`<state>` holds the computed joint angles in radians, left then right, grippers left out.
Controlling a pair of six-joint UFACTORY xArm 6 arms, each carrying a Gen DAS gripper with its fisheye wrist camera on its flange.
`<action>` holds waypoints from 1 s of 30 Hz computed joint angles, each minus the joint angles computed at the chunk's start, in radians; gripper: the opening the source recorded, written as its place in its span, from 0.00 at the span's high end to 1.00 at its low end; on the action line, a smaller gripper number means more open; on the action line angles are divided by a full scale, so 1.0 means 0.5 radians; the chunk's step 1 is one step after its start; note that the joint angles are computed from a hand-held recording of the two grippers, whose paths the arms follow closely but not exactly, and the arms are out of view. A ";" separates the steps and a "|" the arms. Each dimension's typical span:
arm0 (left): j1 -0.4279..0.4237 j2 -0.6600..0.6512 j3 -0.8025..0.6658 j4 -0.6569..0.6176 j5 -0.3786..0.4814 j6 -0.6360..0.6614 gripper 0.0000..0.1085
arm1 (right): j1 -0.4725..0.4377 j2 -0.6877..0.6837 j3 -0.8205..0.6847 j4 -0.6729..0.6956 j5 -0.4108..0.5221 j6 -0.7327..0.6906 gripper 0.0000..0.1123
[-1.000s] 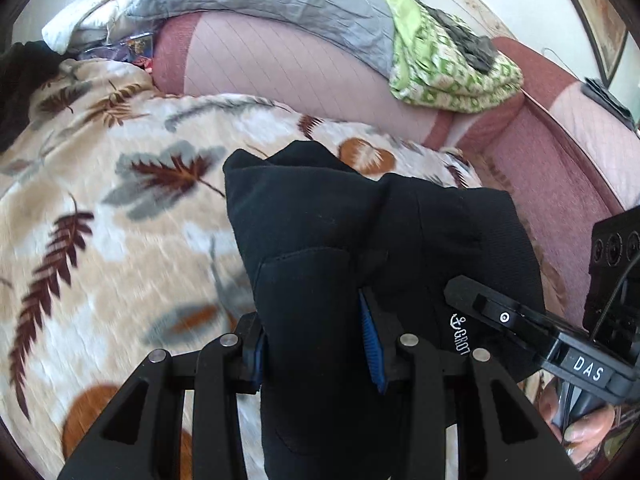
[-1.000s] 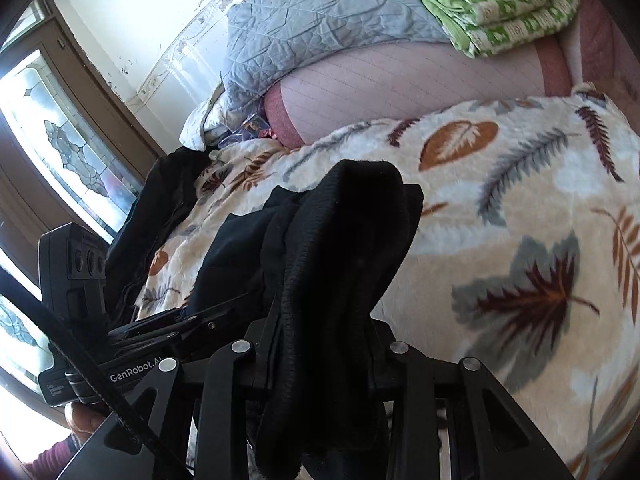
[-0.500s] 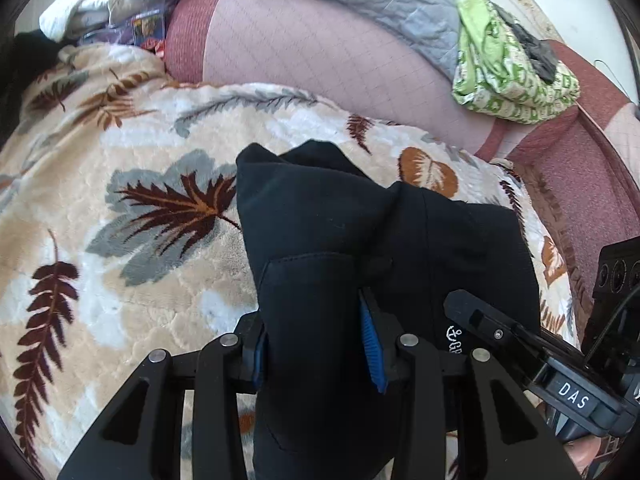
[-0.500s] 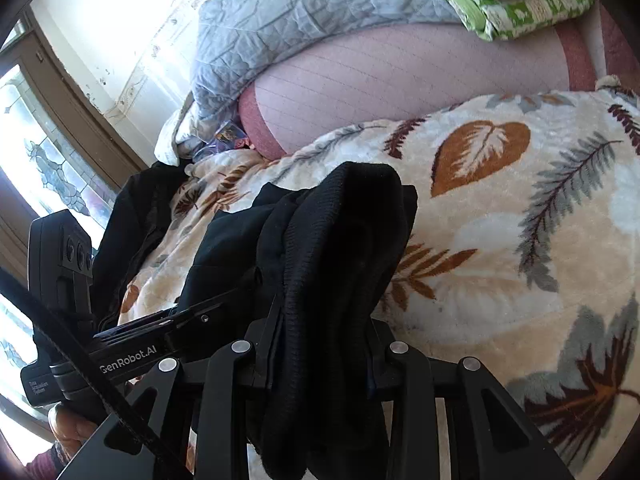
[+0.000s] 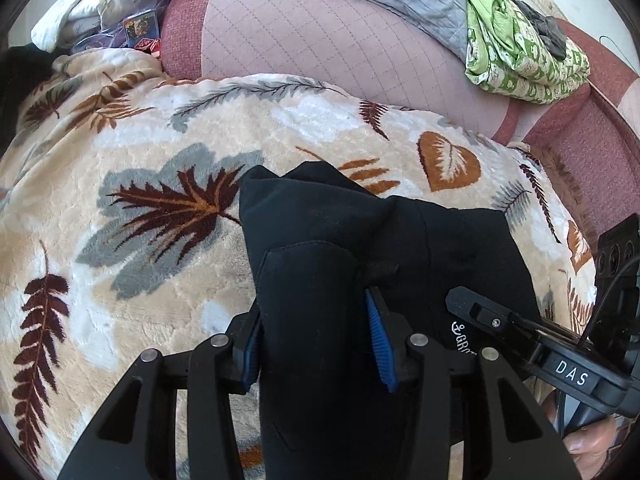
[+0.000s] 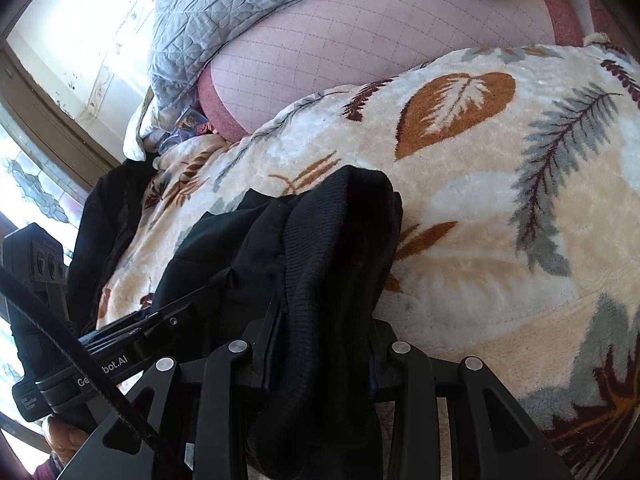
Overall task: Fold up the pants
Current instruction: 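Grasp the folded black shorts with the left gripper while the right gripper holds its edge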
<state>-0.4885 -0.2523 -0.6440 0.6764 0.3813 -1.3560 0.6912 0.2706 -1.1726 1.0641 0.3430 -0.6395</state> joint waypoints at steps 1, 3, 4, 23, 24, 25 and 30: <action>0.005 0.000 0.004 0.003 -0.008 -0.004 0.58 | -0.003 0.001 0.003 0.007 0.001 -0.002 0.68; 0.004 0.002 0.005 0.026 -0.004 -0.021 0.57 | -0.011 0.008 -0.001 0.027 0.013 -0.006 0.67; 0.008 -0.001 0.005 0.026 -0.003 -0.010 0.57 | -0.014 0.011 -0.003 0.036 0.018 -0.009 0.67; -0.244 0.131 -0.227 0.389 0.544 -0.199 0.56 | -0.023 0.037 -0.007 0.028 0.021 0.021 0.63; -0.245 0.133 -0.229 0.391 0.547 -0.199 0.56 | -0.019 0.036 -0.004 0.018 0.010 0.026 0.63; -0.245 0.132 -0.228 0.393 0.546 -0.199 0.56 | -0.018 0.037 -0.004 0.012 0.005 0.029 0.63; -0.248 0.135 -0.231 0.397 0.552 -0.203 0.55 | -0.014 0.039 -0.005 0.023 -0.009 0.016 0.63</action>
<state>-0.6124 -0.1849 -0.7594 0.8751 0.6574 -1.4577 0.6842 0.2899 -1.1749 1.0754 0.3383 -0.6315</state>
